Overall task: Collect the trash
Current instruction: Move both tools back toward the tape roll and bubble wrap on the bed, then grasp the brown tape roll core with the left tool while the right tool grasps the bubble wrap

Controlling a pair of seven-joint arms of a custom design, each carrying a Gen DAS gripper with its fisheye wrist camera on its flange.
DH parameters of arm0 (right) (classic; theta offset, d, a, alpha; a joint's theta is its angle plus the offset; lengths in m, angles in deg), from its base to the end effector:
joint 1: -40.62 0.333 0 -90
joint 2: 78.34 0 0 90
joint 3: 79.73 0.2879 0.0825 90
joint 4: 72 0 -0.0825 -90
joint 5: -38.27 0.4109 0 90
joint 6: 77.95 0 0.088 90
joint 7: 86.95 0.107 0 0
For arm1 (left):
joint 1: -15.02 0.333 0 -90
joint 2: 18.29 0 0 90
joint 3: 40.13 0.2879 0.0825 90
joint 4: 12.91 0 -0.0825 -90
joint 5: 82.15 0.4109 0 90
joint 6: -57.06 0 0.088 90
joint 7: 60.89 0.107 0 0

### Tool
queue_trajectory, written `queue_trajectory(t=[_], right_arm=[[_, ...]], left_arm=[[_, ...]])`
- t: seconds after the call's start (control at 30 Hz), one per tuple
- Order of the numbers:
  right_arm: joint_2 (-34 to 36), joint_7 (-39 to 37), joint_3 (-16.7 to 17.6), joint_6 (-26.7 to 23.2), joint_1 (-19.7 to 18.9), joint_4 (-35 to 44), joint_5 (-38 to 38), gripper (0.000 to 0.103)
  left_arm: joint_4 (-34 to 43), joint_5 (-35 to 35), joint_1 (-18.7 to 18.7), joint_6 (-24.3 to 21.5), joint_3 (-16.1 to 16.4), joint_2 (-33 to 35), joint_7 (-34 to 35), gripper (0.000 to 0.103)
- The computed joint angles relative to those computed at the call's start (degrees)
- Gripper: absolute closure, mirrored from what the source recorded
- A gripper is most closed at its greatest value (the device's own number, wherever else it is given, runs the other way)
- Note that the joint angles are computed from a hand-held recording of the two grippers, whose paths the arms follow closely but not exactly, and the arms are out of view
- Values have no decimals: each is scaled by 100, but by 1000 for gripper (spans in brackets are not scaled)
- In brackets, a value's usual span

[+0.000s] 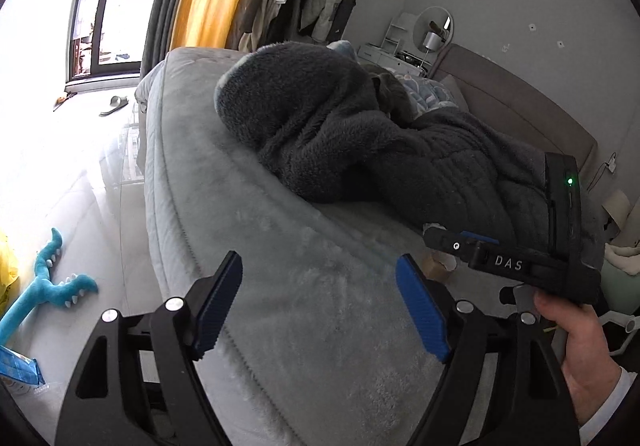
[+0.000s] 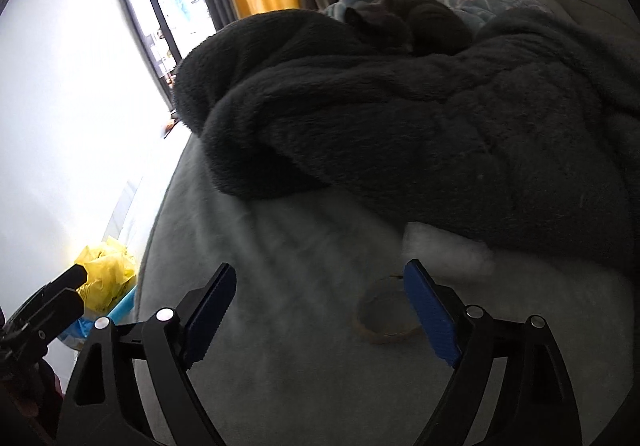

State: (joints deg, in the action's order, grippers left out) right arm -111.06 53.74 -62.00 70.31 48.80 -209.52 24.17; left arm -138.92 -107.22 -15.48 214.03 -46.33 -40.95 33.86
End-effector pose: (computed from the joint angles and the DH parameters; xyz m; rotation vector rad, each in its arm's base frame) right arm 0.4193 0.2267 0.5627 -1.4786 1.9116 -0.5807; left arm 0.4240 -0.3048 0.6190 -1.4359 2.2089 -1.3636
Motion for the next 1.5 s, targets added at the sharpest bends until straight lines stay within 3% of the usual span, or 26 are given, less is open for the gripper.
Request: queue_trajectory(t=[0.3, 0.63, 0.7, 0.97, 1.37, 1.5], right_arm=[[-264, 12, -214, -73, -214, -365, 96, 14], [194, -446, -680, 328, -173, -347, 762, 14], [292, -569, -712, 148, -166, -261, 868, 15], [243, -1152, -964, 204, -80, -422, 1218, 34], [-312, -2655, -1530, 435, 112, -942, 2319, 37], [-601, -2981, -1601, 293, 70, -1039, 2637, 37]], left_arm=[[609, -78, -7, -110, -273, 728, 152, 20], [1378, -647, 120, -625, -679, 1541, 1044, 17], [1498, -682, 169, -661, -792, 1679, 1166, 17], [1934, -1101, 258, -1059, -1094, 2022, 1930, 20], [2557, -519, 341, -1165, -1468, 2671, 1592, 31], [2831, -130, 341, -1272, -1534, 2939, 1304, 42]])
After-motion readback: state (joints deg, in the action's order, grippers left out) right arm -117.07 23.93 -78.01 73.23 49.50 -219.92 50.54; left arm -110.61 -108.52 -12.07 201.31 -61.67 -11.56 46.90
